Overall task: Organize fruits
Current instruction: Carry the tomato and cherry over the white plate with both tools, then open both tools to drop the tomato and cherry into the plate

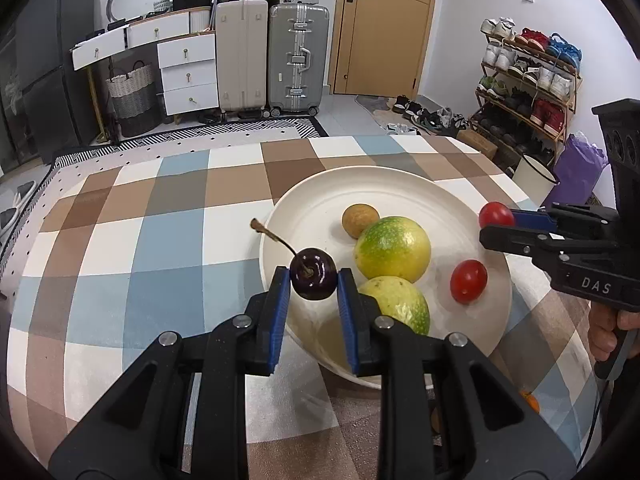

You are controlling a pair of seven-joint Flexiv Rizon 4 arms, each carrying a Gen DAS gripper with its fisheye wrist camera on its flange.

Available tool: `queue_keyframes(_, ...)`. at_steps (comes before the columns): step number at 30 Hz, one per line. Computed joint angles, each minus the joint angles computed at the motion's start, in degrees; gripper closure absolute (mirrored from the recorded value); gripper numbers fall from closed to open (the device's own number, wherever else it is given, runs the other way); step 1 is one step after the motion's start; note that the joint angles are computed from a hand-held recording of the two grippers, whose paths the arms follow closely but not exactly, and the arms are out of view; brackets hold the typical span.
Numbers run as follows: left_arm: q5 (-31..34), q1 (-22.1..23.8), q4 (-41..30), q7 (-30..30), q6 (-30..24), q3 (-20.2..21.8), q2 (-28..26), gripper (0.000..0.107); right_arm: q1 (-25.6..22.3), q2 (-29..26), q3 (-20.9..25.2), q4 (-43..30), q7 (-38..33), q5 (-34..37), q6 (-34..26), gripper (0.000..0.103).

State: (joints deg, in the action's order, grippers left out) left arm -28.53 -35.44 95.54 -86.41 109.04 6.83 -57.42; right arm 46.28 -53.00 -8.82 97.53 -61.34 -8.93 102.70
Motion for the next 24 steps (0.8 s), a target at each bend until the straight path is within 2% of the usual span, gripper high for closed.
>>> queue_keyframes(9, 1.13, 0.20, 0.26, 0.55, 0.27, -0.65, 0.19, 0.086, -0.89, -1.81, 0.65, -1.73, 0.35, -0.83, -0.79, 0.073)
queue_keyframes(18, 2.94, 1.83, 0.16, 0.41, -0.16, -3.09, 0.49, 0.086, -0.82, -2.28, 0.97, -2.25, 0.38, -1.31, -0.64, 0.073)
queue_keyframes(24, 3.43, 1.31, 0.15, 0.30, -0.93, -2.50, 0.70, 0.086, 0.17, -1.82, 0.25, -1.81, 0.05, -0.86, 0.00, 0.072)
